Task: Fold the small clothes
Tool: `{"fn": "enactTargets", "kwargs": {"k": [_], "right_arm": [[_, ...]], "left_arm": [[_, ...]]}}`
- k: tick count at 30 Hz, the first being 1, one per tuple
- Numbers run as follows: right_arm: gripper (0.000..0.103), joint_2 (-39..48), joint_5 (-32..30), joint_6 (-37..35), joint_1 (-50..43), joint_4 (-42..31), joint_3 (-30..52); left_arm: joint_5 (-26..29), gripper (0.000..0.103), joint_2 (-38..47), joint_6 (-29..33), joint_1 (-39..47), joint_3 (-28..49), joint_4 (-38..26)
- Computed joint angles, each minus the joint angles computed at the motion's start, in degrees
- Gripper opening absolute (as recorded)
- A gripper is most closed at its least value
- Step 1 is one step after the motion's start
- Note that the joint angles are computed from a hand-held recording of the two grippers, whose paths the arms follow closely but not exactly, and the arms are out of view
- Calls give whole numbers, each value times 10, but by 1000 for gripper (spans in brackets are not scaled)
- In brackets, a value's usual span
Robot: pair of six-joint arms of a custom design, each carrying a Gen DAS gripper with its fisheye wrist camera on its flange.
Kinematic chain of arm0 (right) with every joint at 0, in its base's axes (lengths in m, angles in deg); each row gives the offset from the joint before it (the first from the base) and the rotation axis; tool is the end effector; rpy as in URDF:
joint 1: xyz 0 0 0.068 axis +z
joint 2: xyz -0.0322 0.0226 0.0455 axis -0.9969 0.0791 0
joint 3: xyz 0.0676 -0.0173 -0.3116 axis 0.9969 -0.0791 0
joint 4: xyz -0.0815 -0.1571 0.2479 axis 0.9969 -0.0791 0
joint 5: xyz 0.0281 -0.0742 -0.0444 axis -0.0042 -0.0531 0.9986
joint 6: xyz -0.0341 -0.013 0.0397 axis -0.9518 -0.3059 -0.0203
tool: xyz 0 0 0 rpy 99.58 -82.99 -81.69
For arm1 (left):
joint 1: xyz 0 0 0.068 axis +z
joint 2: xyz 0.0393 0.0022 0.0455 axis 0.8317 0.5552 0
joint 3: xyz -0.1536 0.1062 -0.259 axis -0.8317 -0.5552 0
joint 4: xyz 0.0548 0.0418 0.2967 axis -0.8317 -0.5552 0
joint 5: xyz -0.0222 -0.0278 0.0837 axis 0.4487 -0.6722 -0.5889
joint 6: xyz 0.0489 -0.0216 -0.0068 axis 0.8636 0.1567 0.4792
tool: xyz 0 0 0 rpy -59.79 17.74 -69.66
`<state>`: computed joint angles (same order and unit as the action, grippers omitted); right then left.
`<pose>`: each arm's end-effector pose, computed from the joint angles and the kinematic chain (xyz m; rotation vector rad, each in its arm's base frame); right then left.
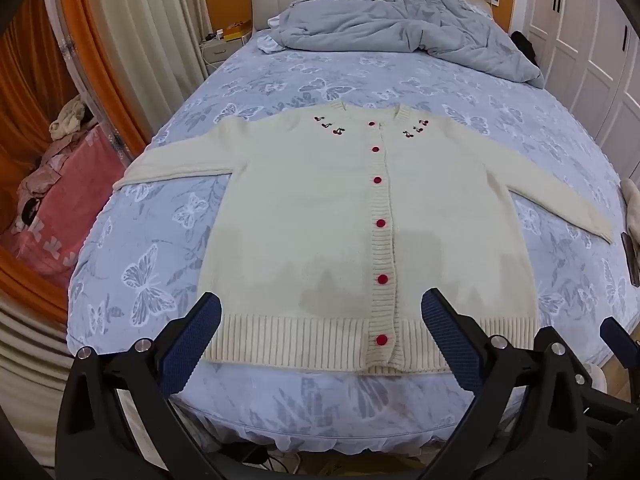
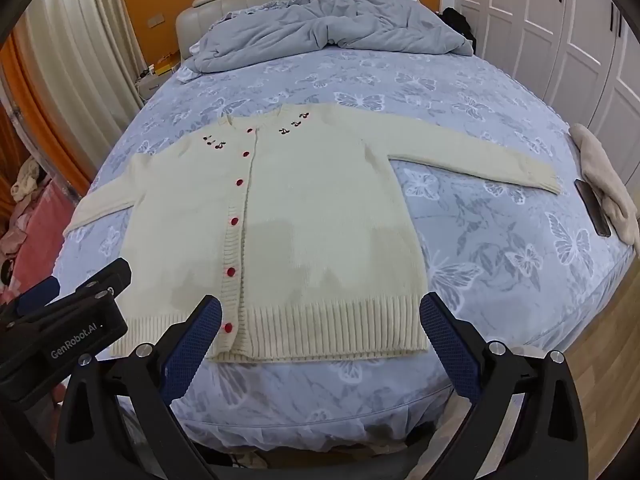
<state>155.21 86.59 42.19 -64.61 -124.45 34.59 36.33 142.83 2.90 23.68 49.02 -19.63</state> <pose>0.2350 0.0772 0.3203 0.4888 2.5131 -0.0585 0.3032 -0.1812 0.3164 0.1973 2.5301 0.0472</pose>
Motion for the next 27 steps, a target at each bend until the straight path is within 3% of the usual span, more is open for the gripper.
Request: {"fn": "enactTargets", "kwargs": {"k": [27], "right_arm": [[98,-12,-1,-2,-8,1,8]], "left_arm": [[1,98,1,4,0,10,-1]]}}
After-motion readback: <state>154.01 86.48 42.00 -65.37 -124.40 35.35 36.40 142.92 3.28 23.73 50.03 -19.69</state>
